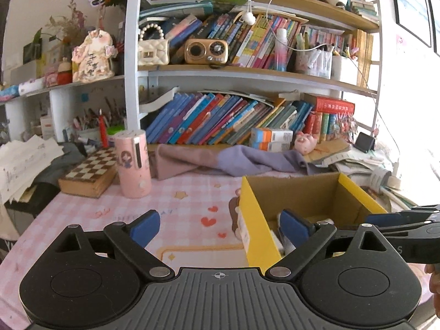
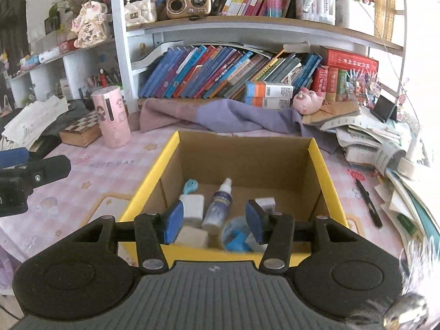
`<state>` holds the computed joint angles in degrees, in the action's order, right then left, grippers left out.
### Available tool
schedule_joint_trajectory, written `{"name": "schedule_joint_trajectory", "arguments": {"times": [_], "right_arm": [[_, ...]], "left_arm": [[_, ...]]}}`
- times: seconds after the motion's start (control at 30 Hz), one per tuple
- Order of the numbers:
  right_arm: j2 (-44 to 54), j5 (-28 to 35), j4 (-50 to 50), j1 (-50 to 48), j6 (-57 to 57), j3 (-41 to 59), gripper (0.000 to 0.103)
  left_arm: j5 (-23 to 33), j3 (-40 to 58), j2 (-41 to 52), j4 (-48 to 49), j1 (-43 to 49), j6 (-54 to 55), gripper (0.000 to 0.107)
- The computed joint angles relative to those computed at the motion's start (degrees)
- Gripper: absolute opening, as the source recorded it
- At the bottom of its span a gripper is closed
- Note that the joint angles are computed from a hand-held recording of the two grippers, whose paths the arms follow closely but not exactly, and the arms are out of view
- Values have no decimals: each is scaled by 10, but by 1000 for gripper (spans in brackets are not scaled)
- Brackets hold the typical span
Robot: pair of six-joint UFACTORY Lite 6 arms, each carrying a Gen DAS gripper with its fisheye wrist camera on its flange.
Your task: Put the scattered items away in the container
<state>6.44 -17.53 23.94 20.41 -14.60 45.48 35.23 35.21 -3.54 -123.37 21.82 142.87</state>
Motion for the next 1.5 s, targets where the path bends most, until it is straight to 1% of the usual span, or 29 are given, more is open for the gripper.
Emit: {"name": "schedule_joint_trajectory", "arguments": {"times": [0.17, 0.27, 0.37, 0.4, 0.47, 0.53, 0.57, 0.63, 0.83, 0.97, 1.2, 1.5], "right_arm": [[-62, -35, 164, 61, -106, -79, 48], [-97, -62, 247, 106, -150, -126, 51], [-122, -93, 336, 162, -190, -162, 55], [-129, -105, 359, 180, -199, -173, 58], [-137, -133, 406, 222, -211, -189, 62], [-142, -155, 445, 258, -222, -200, 68], [-143, -164, 463, 276, -225, -204, 69], [-146, -174, 488, 301, -227, -210, 72], [-140, -200, 547, 366, -237, -210, 79], [-129, -213, 575, 401, -247, -202, 82], [-122, -217, 599, 420, -262, -193, 85], [-128, -213, 609, 418, -276, -194, 87]], "left_arm": [[17, -66, -55, 78, 60, -22, 96], [24, -105, -89, 126, 106, -37, 96], [35, -139, -121, 163, 156, -47, 96], [39, -151, -133, 175, 174, -48, 96], [41, -174, -154, 196, 207, -48, 100], [46, -193, -172, 214, 240, -44, 103], [54, -201, -178, 229, 259, -43, 103], [61, -204, -181, 254, 285, -44, 103], [91, -205, -188, 317, 355, -60, 103], [102, -199, -179, 345, 378, -65, 103], [100, -192, -168, 366, 379, -78, 103], [96, -194, -171, 384, 367, -93, 103]]}}
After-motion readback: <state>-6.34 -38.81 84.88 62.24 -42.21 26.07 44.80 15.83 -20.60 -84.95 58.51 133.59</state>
